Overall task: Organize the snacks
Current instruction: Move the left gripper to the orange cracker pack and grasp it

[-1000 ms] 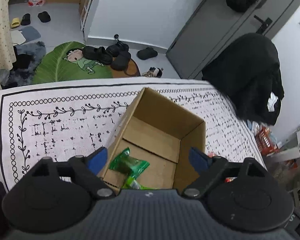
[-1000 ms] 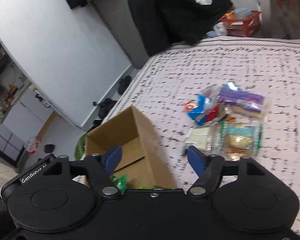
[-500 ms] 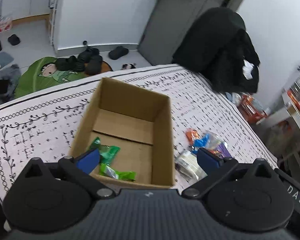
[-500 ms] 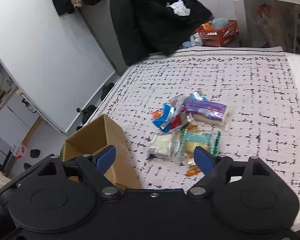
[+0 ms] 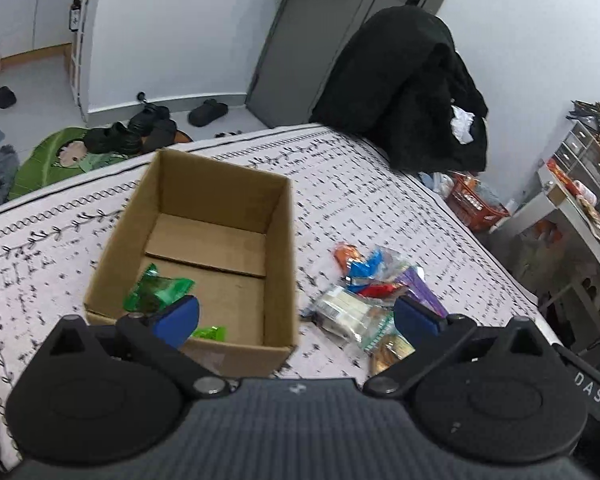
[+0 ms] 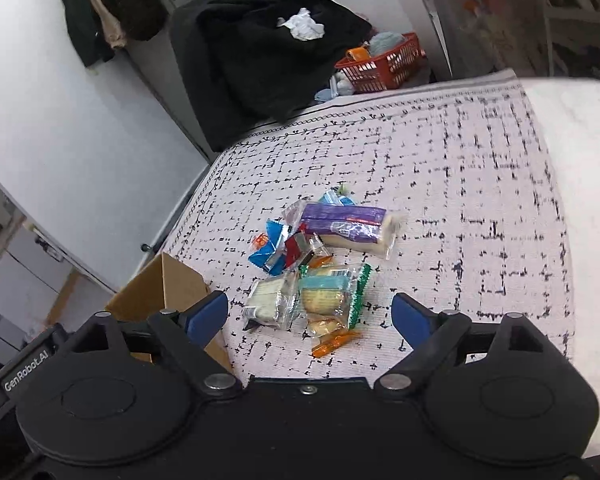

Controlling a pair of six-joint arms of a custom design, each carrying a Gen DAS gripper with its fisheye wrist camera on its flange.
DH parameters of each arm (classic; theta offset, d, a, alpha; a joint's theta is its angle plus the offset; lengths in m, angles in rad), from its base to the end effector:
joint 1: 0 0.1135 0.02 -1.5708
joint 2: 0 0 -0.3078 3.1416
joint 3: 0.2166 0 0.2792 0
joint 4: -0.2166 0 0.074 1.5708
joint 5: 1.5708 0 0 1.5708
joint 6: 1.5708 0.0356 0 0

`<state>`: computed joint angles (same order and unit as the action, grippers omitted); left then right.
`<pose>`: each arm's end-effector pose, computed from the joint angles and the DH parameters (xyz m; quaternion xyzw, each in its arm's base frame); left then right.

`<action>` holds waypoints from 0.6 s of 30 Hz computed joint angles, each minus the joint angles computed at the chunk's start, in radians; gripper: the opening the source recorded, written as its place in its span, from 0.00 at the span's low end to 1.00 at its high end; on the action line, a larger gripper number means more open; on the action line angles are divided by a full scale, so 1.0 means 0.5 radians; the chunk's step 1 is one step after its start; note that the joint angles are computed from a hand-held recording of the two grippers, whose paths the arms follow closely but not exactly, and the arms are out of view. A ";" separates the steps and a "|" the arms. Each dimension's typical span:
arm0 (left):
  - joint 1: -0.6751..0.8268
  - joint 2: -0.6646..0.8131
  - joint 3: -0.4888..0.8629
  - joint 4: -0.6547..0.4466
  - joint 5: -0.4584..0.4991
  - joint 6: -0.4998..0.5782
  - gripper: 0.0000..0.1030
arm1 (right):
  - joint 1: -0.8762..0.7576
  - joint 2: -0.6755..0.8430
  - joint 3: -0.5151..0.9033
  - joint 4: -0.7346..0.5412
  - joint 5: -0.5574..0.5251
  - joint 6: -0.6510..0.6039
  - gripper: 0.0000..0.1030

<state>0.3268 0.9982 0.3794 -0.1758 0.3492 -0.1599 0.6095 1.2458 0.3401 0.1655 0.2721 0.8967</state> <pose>0.1795 0.0480 0.1862 -0.1558 0.9005 -0.1292 0.3848 0.1835 0.1165 0.1546 0.1839 0.8894 0.1828 0.3765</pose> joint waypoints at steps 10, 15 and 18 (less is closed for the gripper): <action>-0.350 -0.127 -0.112 0.122 -0.133 -0.058 1.00 | -0.273 0.092 -0.250 0.447 -0.315 -0.019 0.85; -0.562 -0.108 -0.165 0.207 -0.322 -0.138 1.00 | -0.407 0.274 -0.309 0.727 -0.494 0.027 0.82; -0.643 -0.055 -0.186 0.265 -0.370 -0.175 0.99 | -0.491 0.426 -0.326 0.936 -0.625 0.044 0.80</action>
